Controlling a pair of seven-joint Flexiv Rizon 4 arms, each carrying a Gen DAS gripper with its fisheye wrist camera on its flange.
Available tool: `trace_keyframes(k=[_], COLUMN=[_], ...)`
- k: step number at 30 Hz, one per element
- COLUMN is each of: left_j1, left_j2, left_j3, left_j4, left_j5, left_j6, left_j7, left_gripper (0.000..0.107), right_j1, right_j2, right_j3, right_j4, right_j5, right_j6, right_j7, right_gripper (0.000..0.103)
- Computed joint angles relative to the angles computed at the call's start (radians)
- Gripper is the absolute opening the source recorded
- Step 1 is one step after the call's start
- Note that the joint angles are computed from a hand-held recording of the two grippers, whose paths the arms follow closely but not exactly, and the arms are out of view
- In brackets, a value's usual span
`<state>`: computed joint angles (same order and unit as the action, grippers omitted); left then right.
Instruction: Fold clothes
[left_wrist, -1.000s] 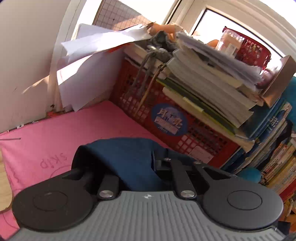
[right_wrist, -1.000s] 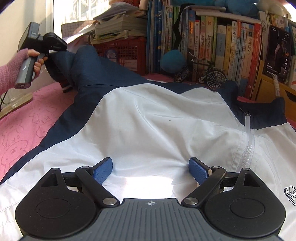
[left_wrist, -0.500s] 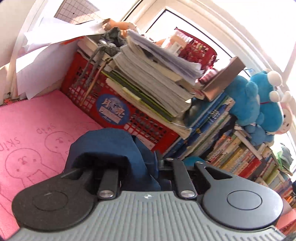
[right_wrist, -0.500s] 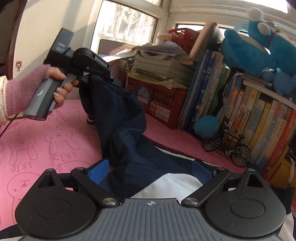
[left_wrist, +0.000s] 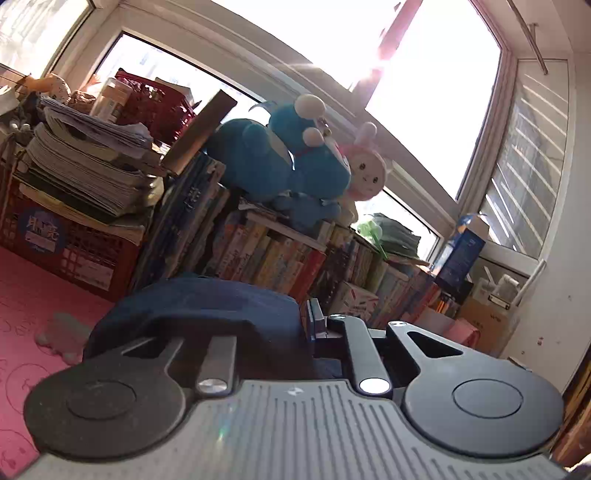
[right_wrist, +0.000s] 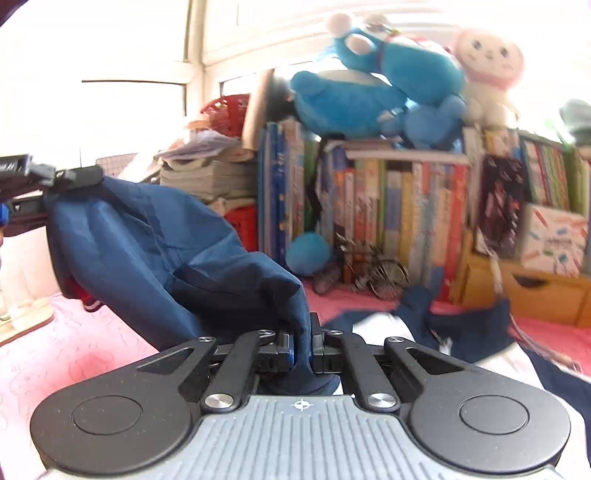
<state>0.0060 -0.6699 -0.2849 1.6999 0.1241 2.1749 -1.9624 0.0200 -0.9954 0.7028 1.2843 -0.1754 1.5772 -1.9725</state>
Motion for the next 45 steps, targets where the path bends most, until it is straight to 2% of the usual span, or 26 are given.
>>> trace_keyframes(k=[3,4,6,8,10,12,14,16,18,19,20,21,22,24,26,27,29,31,34,36,38,40,42,43,44,45], left_j1=[-0.011,-0.017,-0.004,-0.003,-0.033,-0.071,-0.107,-0.136,-0.163,-0.178,-0.182,-0.18,-0.159,-0.048,0.059,0.077,0.088,0.104,0.11,0.122,0.08,-0.02,-0.098,-0.114,-0.101,-0.09], left_j2=[-0.04,-0.056,-0.085,-0.103,-0.101,-0.096,-0.089,-0.083,-0.07,-0.058,-0.043,-0.029,-0.014,-0.002,-0.003,-0.006,0.0,0.011,0.001,-0.024,-0.026,-0.014,-0.016,-0.015,-0.015,-0.015], left_j3=[-0.073,-0.099,-0.172,-0.224,-0.216,-0.187,-0.15,-0.119,-0.09,-0.072,-0.066,-0.068,-0.092,-0.203,-0.292,-0.292,-0.266,-0.252,-0.22,-0.219,-0.164,-0.053,0.022,0.033,0.01,-0.01], left_j4=[-0.041,-0.053,-0.065,-0.067,-0.066,-0.063,-0.054,-0.038,-0.012,0.011,0.043,0.078,0.121,0.214,0.288,0.31,0.334,0.323,0.254,0.21,0.17,0.133,0.117,0.123,0.132,0.141], left_j5=[0.107,0.123,0.156,0.17,0.167,0.153,0.125,0.087,0.049,0.029,0.012,-0.005,-0.017,-0.009,0.034,0.041,-0.013,-0.072,-0.136,-0.136,-0.166,-0.22,-0.249,-0.252,-0.247,-0.242], left_j6=[-0.157,-0.211,-0.302,-0.381,-0.428,-0.451,-0.456,-0.45,-0.425,-0.401,-0.374,-0.345,-0.31,-0.216,-0.112,-0.034,0.095,0.079,-0.063,-0.16,-0.276,-0.382,-0.408,-0.384,-0.361,-0.334], left_j7=[0.086,0.125,0.198,0.273,0.332,0.369,0.382,0.38,0.372,0.361,0.353,0.344,0.332,0.29,0.206,0.157,0.04,-0.049,-0.111,-0.137,-0.13,-0.091,-0.054,-0.036,-0.024,-0.014], left_gripper=[0.017,0.017,0.017,0.021,0.026,0.029,0.031,0.032,0.034,0.038,0.043,0.045,0.046,0.047,0.047,0.048,0.067,0.075,0.076,0.076,0.076,0.073,0.072,0.062,0.049,0.041], right_j1=[-0.065,-0.086,-0.13,-0.194,-0.273,-0.326,-0.327,-0.296,-0.23,-0.194,-0.166,-0.148,-0.145,-0.165,-0.189,-0.21,-0.235,-0.251,-0.253,-0.245,-0.237,-0.232,-0.224,-0.22,-0.216,-0.214], right_j2=[0.062,0.073,0.088,0.079,0.046,0.004,-0.012,0.0,0.026,0.047,0.067,0.084,0.098,0.102,0.103,0.097,0.102,0.11,0.13,0.141,0.149,0.157,0.167,0.174,0.179,0.185], right_j3=[-0.037,-0.033,-0.013,0.076,0.205,0.332,0.389,0.394,0.335,0.283,0.237,0.2,0.18,0.178,0.18,0.196,0.21,0.216,0.204,0.189,0.174,0.162,0.147,0.138,0.13,0.123], right_j4=[0.06,0.077,0.102,0.103,0.089,0.045,0.011,0.003,0.013,0.037,0.064,0.085,0.098,0.107,0.113,0.118,0.133,0.147,0.179,0.19,0.196,0.202,0.211,0.218,0.225,0.23], right_j5=[0.032,0.049,0.087,0.143,0.19,0.208,0.201,0.184,0.144,0.125,0.114,0.114,0.128,0.17,0.211,0.231,0.271,0.307,0.35,0.376,0.403,0.429,0.453,0.463,0.474,0.486], right_j6=[-0.144,-0.16,-0.187,-0.177,-0.199,-0.302,-0.42,-0.508,-0.526,-0.484,-0.445,-0.43,-0.434,-0.455,-0.475,-0.477,-0.478,-0.478,-0.45,-0.436,-0.43,-0.424,-0.412,-0.403,-0.395,-0.391], right_j7=[0.015,0.002,-0.03,-0.091,-0.181,-0.279,-0.358,-0.418,-0.459,-0.471,-0.478,-0.474,-0.463,-0.475,-0.498,-0.537,-0.582,-0.619,-0.669,-0.69,-0.708,-0.733,-0.76,-0.776,-0.792,-0.806], right_gripper=[0.013,0.016,0.039,0.053,0.063,0.086,0.092,0.1,0.099,0.096,0.075,0.049,0.04,0.034,0.033,0.033,0.033,0.035,0.036,0.037,0.037,0.038,0.039,0.039,0.04,0.04])
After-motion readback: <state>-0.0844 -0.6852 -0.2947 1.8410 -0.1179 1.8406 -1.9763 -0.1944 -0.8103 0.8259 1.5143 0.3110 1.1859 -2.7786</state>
